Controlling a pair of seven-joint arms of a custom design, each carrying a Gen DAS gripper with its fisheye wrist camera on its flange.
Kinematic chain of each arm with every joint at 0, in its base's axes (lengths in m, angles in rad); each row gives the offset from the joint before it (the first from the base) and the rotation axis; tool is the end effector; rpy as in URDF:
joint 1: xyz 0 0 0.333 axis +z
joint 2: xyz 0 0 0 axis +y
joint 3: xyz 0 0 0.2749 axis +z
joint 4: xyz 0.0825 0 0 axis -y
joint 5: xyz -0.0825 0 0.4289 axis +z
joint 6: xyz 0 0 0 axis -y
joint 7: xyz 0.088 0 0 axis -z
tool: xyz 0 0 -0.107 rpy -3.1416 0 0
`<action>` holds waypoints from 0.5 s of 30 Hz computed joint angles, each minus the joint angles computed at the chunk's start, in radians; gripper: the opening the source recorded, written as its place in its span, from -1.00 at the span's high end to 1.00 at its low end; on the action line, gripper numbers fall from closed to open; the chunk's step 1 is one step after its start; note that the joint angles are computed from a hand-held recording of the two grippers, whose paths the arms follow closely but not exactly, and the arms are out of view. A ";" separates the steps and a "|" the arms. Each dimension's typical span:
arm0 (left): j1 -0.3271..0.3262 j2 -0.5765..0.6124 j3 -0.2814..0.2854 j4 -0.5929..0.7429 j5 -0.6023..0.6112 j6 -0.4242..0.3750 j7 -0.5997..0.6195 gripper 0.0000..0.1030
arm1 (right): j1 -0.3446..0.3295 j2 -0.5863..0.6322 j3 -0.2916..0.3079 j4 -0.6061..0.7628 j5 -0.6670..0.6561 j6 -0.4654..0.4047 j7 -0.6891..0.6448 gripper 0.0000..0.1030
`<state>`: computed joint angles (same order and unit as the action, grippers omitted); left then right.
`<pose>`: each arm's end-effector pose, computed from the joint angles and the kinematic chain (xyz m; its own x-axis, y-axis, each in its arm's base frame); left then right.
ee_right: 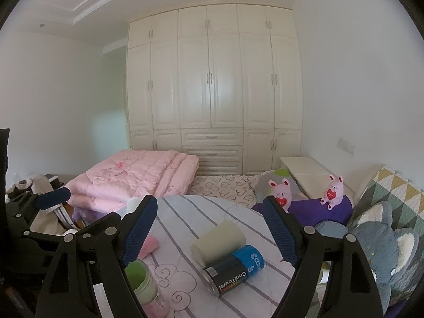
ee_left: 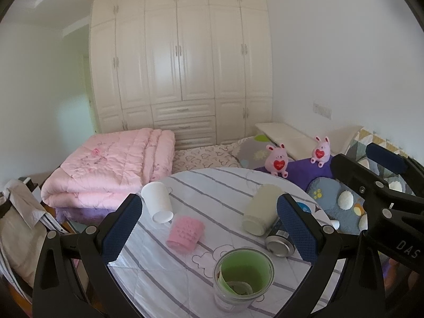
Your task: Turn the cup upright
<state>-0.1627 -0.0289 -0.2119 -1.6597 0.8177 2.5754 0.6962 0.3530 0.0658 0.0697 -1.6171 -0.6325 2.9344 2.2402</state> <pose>0.5958 -0.2496 0.6696 0.0478 -0.9973 -0.0555 -0.4175 0.0305 -0.9081 0.5903 0.3053 0.6738 0.2882 -0.9574 -0.0163 -0.2677 -0.0642 -0.9614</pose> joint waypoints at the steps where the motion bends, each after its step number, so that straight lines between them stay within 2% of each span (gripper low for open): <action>1: 0.000 0.000 0.000 0.000 -0.001 0.001 0.000 -0.99 | 0.001 -0.001 0.000 0.000 0.000 -0.002 0.001 -0.61; 15: -0.005 0.007 0.005 0.000 -0.050 -0.006 0.041 -0.99 | 0.010 0.014 0.004 0.015 0.033 -0.029 -0.031 -0.61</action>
<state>-0.1677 -0.0217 -0.2072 -1.6598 0.7675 2.5690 0.7370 0.3628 0.0795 0.0738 -1.6025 -0.5996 2.9054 2.2092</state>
